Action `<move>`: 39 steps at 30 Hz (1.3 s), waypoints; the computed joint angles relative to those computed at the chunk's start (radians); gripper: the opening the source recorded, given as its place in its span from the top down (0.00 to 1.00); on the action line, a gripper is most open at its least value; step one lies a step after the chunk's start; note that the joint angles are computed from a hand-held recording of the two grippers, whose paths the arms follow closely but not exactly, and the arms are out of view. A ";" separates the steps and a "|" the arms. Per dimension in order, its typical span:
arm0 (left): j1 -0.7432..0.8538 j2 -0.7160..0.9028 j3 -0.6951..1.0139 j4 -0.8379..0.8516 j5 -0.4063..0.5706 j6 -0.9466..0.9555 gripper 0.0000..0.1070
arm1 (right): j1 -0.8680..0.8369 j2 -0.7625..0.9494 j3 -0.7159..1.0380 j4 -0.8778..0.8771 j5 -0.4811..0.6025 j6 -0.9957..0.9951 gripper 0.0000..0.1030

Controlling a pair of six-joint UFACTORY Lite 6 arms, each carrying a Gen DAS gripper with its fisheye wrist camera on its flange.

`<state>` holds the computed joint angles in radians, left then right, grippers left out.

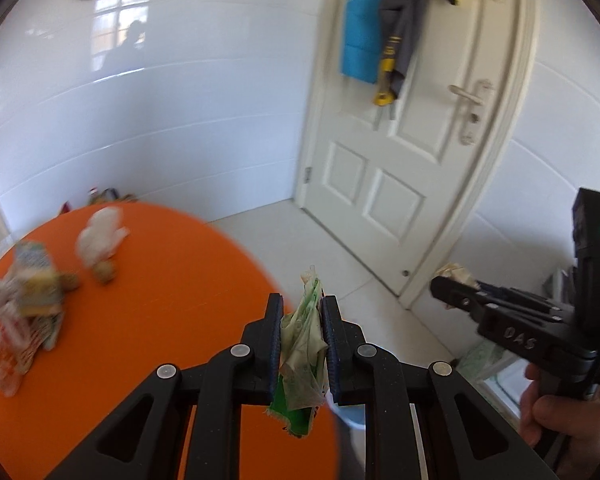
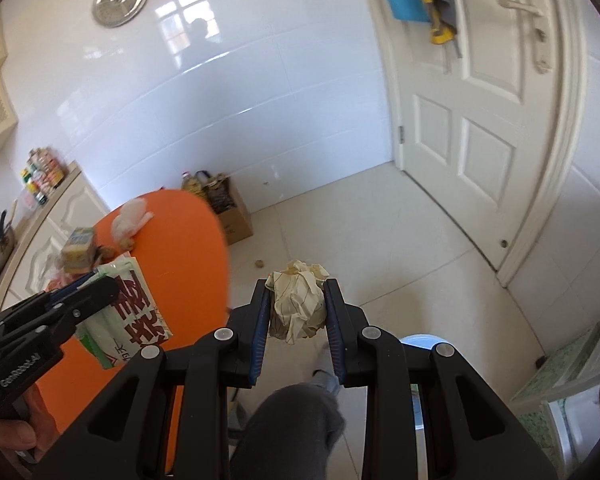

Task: Collect trash
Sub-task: 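Carry the plastic bag and paper ball to the blue bucket, then open both tools to drop the items into the blue bucket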

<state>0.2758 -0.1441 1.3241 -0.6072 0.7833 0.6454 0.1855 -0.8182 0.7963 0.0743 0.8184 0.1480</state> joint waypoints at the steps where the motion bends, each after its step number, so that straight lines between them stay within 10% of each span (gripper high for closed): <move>1: -0.047 0.010 0.012 0.009 -0.012 -0.020 0.86 | -0.100 -0.013 -0.007 0.072 0.017 -0.105 0.74; 9: -0.352 0.226 0.149 0.076 -0.054 -0.165 0.86 | -0.845 0.087 -0.090 0.466 0.138 -0.823 0.74; 22: -0.507 0.806 0.601 0.190 0.102 -0.334 0.78 | -0.992 0.671 -0.138 0.619 -0.182 -1.116 0.71; 28: -0.516 0.949 0.809 0.256 0.169 -0.416 0.33 | -1.026 0.817 -0.090 0.687 -0.223 -1.179 0.20; 34: -0.557 1.152 1.188 0.377 0.291 -0.558 0.27 | -1.031 0.804 -0.101 0.677 -0.250 -1.144 0.00; 39: -0.599 0.896 0.849 0.476 0.141 -0.618 0.20 | -1.042 0.729 -0.118 0.629 -0.233 -1.076 0.00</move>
